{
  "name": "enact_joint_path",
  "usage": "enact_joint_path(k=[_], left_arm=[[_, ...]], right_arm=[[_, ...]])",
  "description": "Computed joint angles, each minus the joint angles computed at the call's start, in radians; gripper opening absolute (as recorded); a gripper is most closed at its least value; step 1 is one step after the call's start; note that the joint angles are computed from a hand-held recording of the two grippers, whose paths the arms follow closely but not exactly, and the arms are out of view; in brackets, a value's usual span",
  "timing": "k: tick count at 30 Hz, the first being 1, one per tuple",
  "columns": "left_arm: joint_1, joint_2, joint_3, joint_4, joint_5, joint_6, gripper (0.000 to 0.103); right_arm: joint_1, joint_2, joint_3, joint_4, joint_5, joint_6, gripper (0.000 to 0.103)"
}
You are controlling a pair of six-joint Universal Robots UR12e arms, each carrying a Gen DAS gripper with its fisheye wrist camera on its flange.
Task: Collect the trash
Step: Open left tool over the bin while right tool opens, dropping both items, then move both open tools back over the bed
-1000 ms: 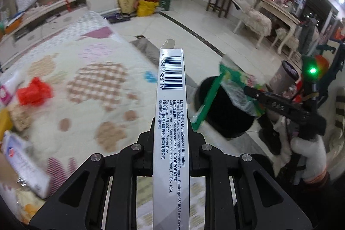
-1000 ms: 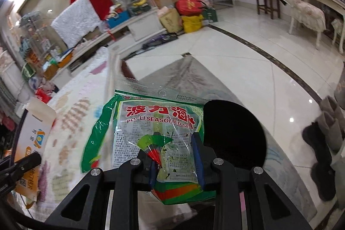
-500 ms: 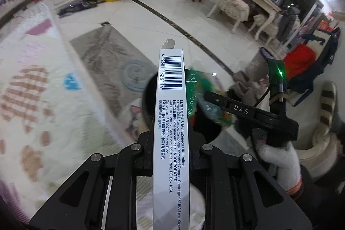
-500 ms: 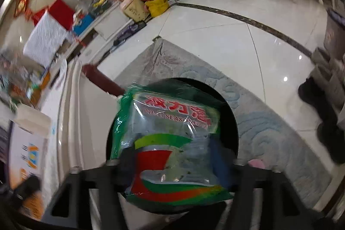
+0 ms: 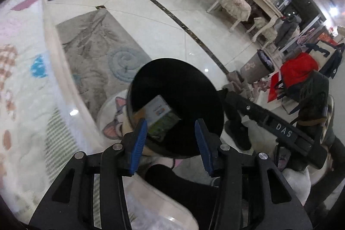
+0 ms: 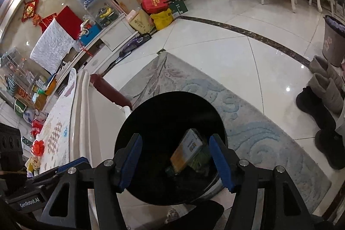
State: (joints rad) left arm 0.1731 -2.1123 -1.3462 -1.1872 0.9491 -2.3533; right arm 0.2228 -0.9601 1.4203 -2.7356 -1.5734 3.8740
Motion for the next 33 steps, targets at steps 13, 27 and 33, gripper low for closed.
enact_joint_path(k=[13, 27, 33], left_arm=[[0.079, 0.070, -0.080, 0.140, -0.031, -0.021, 0.044], [0.166, 0.116, -0.089, 0.097, -0.142, 0.085, 0.054], [0.208, 0.143, -0.092, 0.112, -0.200, 0.104, 0.055]], right_arm=[[0.048, 0.027, -0.090, 0.050, 0.008, -0.089, 0.066], [0.114, 0.075, -0.223, 0.108, -0.002, -0.163, 0.070], [0.141, 0.104, -0.288, 0.125, 0.010, -0.195, 0.070]])
